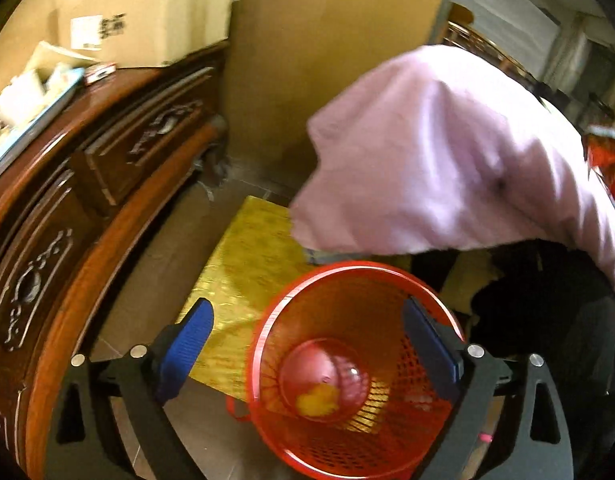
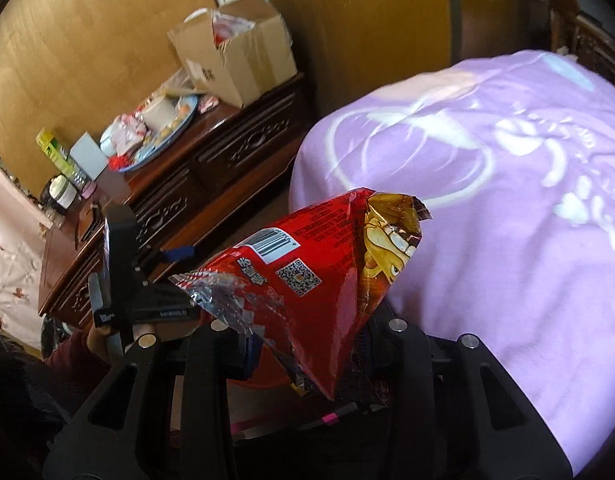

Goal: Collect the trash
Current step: 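Drop the pom-pom and red bag into the red wastebasket with both tools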

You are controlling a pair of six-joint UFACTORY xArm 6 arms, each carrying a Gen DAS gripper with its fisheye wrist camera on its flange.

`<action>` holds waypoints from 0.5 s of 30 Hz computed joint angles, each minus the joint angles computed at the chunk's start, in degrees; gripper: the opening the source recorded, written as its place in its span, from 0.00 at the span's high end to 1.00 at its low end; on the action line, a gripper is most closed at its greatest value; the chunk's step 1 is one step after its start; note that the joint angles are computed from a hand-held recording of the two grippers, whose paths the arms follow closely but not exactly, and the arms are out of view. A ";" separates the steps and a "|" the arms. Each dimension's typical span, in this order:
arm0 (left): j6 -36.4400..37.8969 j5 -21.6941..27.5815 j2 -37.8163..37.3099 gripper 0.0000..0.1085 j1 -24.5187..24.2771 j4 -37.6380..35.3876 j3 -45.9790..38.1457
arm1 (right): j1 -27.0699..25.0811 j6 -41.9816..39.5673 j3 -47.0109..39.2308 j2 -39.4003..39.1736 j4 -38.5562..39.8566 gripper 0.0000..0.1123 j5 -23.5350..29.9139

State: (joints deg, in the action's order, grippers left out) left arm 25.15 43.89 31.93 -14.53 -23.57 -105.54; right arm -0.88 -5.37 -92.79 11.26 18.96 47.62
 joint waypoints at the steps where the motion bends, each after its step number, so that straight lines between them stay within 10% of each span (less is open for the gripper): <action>1: -0.50 -0.05 0.36 0.14 0.34 0.16 -0.37 | 0.13 -0.36 -1.32 1.28 0.69 0.65 1.19; 15: -5.45 0.27 3.39 0.14 3.24 2.46 -3.81 | 4.50 -5.50 -13.40 13.44 5.33 0.57 12.79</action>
State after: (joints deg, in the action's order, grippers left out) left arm 19.70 44.15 35.31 -11.30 -21.12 -109.35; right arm 3.62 -10.87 -106.19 24.70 24.29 60.41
